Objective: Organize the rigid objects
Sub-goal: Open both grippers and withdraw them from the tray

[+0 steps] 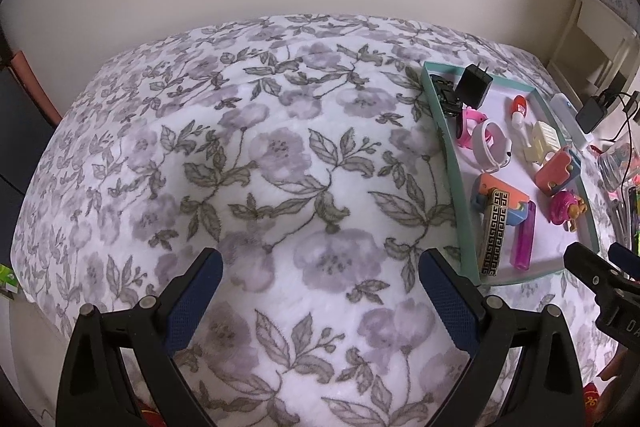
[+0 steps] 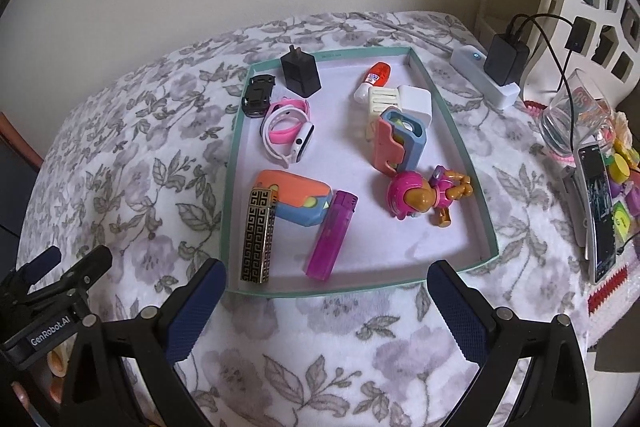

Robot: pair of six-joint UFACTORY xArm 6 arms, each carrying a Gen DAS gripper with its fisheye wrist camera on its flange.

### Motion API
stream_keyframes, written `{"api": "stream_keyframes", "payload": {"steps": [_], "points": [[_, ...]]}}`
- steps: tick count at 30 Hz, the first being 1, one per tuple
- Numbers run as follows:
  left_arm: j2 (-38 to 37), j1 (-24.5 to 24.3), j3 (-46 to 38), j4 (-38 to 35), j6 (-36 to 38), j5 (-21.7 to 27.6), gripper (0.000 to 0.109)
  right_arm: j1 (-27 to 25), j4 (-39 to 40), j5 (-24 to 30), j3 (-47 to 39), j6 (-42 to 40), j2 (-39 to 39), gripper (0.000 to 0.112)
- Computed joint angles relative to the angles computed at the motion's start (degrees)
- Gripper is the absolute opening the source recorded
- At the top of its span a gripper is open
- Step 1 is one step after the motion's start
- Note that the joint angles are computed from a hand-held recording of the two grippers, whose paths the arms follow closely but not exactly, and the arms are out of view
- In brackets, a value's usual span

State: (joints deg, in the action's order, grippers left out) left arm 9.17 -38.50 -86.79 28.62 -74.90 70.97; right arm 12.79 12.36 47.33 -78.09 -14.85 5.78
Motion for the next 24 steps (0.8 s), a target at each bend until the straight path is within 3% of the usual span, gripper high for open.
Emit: {"api": "stream_keyframes", "payload": {"steps": [24], "points": [[0.24,-1.47,-1.40,2.42,-1.42,2.70,0.098,0.44,-0.74,-0.93,2.00,-0.43,-1.90,0.102]]}}
